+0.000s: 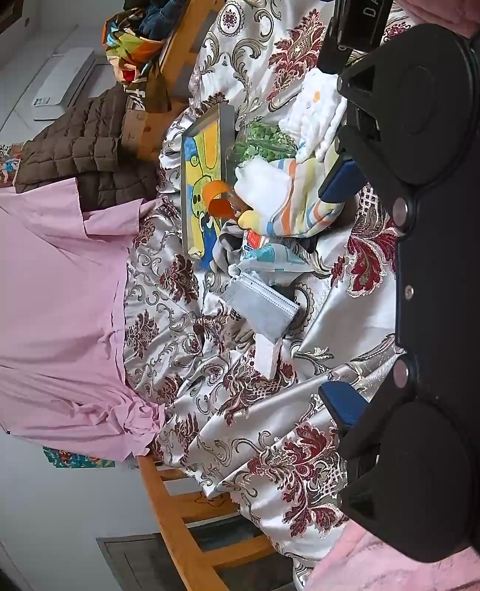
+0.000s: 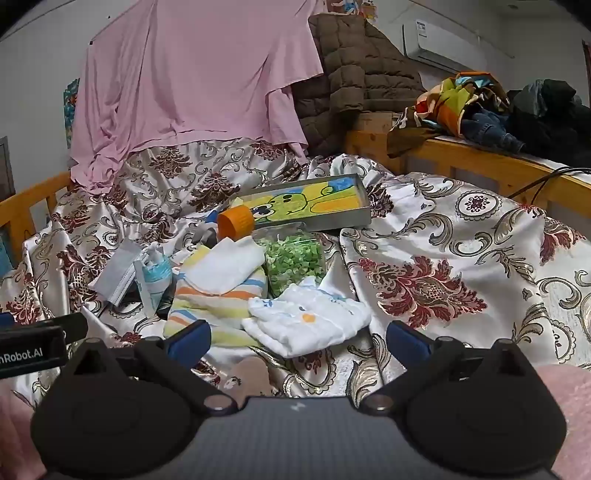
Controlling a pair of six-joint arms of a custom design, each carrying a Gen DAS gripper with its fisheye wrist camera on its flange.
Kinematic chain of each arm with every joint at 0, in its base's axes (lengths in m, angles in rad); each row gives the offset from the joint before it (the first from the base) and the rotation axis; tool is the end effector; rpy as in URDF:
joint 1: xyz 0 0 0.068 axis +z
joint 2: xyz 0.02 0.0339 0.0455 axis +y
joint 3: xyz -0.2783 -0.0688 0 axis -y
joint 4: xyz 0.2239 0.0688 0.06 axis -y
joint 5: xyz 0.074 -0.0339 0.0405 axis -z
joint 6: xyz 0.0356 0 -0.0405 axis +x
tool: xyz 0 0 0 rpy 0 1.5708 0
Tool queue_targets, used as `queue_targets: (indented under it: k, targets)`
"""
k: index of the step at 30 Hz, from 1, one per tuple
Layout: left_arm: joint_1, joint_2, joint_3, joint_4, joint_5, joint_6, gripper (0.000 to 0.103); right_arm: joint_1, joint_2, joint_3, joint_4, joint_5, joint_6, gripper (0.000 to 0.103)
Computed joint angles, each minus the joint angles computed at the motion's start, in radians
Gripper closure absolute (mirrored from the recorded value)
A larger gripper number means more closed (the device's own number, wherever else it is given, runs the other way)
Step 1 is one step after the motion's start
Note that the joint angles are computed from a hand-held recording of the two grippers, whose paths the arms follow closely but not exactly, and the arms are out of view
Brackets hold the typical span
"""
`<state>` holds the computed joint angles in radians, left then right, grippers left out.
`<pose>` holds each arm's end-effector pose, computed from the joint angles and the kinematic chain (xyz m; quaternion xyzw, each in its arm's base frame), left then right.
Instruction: Organize soft objects
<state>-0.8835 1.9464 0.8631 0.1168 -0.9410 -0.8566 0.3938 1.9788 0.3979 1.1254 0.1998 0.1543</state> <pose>0.2341 -0.2399 0.1245 -0.1234 0.8527 0.0763 0.5018 0.2668 0.1032 0.0966 -0.0485 0.8445 0.0610 0.5298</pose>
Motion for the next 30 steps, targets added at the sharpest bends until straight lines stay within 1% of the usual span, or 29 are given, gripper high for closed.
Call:
queue_targets:
  k: [11,17,30]
  targets:
    - [-0.003,0.0,-0.001,-0.001,-0.003,-0.013,0.001,-0.001,0.0,0.002,-0.004,-0.001,0.007,0.0]
    - [0.008,0.012,-0.019,0.046,0.007,0.009,0.001,-0.001,-0.002,-0.001,-0.005,-0.005,0.009,0.0]
    - [0.0,0.004,0.0,0.005,0.004,-0.013,0.001,-0.001,-0.003,-0.002,-0.006,-0.005,0.01,0.0]
